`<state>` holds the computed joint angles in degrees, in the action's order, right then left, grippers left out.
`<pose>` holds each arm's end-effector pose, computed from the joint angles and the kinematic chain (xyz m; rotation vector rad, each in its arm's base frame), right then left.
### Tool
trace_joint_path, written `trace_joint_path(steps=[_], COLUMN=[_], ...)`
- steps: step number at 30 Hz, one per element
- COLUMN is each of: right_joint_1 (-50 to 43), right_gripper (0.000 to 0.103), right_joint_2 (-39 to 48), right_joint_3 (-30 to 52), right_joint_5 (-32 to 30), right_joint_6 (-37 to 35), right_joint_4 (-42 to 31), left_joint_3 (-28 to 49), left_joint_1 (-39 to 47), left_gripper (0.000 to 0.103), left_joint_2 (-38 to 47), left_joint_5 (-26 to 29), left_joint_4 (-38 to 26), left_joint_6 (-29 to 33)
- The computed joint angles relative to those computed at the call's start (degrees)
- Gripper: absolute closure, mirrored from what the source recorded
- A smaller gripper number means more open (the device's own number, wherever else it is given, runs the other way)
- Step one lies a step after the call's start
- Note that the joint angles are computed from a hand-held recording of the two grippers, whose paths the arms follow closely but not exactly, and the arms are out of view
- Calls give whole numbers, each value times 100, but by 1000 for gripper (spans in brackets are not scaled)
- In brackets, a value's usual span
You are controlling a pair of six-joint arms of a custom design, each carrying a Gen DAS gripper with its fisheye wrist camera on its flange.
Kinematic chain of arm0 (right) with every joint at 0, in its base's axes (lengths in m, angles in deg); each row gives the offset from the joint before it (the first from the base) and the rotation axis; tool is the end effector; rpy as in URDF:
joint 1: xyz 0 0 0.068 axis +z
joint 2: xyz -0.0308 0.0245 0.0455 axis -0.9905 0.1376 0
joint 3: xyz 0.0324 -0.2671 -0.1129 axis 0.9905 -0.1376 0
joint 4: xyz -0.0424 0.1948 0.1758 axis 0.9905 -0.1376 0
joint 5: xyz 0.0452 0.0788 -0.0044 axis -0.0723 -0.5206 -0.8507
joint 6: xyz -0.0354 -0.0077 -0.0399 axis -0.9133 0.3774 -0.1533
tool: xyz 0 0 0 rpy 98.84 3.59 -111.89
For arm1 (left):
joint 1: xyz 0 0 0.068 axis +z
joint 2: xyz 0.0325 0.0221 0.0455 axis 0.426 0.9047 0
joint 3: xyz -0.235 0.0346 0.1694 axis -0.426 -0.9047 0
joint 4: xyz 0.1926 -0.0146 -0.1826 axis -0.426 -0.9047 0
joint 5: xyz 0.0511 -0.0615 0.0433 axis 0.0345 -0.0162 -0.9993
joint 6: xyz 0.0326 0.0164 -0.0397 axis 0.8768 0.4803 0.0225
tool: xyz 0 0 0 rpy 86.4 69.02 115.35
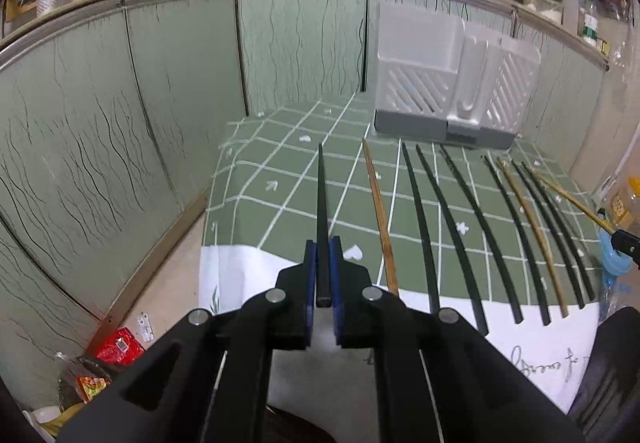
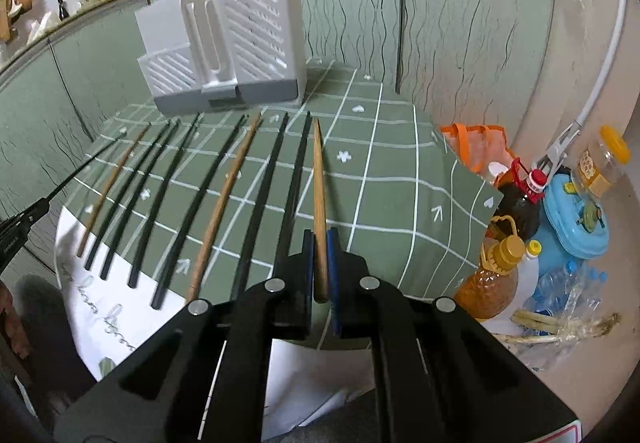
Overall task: Organize utensils
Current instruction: 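Close the left tool on a black chopstick while the right tool grasps a light wooden chopstick, then lift both held chopsticks upright and carry them over the white utensil holder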
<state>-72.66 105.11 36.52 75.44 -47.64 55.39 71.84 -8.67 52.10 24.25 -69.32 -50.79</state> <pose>0.2847 0.0457 0.2067 -0.0060 2.3560 0.1006 0.2726 -0.1619 0.2088 -0.1183 2.2624 0.0591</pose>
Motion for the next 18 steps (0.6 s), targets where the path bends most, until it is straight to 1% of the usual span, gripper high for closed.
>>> trace_joint_path(steps=[5,10,18], right_joint_1=[-55,-87,-140], right_gripper=[97,97,97], right_joint_2=[-332,-494,-591], right_joint_3=[96,290,697], right_joint_5=[-118,-110,-161], right_joint_6=[37,24,-131], right_joint_4=[-112,-163,-403], left_joint_3=[65,253,633], left_joint_1=[-59,-22,150], left_gripper=[95,95,95], left_joint_2=[-354,-643,-744], left_joint_5=[-166,-106,35], left_joint_4=[-226,-362,-574], left_joint_6=[106,319,609])
